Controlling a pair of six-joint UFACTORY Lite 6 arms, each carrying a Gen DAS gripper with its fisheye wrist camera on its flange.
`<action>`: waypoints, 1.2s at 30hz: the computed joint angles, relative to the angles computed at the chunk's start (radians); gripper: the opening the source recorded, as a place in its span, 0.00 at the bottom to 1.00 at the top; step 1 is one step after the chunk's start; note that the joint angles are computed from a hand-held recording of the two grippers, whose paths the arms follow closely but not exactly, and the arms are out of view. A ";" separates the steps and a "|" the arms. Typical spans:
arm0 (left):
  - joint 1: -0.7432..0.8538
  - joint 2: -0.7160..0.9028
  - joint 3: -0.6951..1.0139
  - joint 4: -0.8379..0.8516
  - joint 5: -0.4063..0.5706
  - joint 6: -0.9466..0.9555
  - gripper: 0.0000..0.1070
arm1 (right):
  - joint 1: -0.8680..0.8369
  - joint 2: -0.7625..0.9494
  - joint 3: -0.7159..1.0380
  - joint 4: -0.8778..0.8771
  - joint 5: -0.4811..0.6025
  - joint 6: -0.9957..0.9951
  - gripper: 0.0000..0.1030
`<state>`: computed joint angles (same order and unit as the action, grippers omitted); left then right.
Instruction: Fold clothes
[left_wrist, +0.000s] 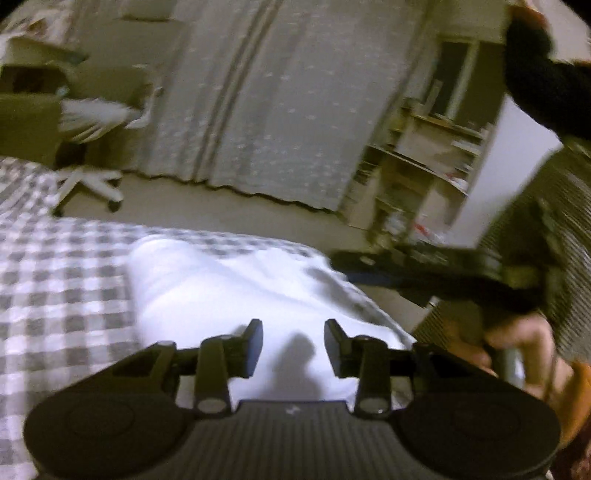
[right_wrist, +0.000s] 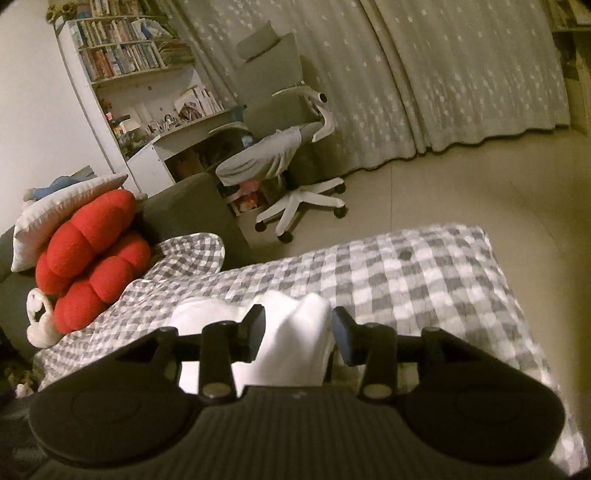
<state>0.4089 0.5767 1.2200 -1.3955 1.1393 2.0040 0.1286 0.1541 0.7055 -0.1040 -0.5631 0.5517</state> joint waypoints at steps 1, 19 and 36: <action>0.006 0.013 0.021 0.001 -0.001 -0.028 0.38 | -0.003 0.001 0.004 -0.021 0.009 0.030 0.44; 0.020 0.218 0.330 0.121 -0.065 -0.439 0.52 | -0.115 0.036 -0.005 -0.431 -0.023 0.584 0.57; -0.002 0.389 0.545 0.191 0.036 -0.665 0.63 | -0.151 0.085 -0.008 -0.527 -0.115 0.705 0.63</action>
<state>0.4071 0.9652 1.7650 -1.2048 1.1756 1.3393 -0.0227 0.2394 0.6980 -0.6309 -0.6781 1.2571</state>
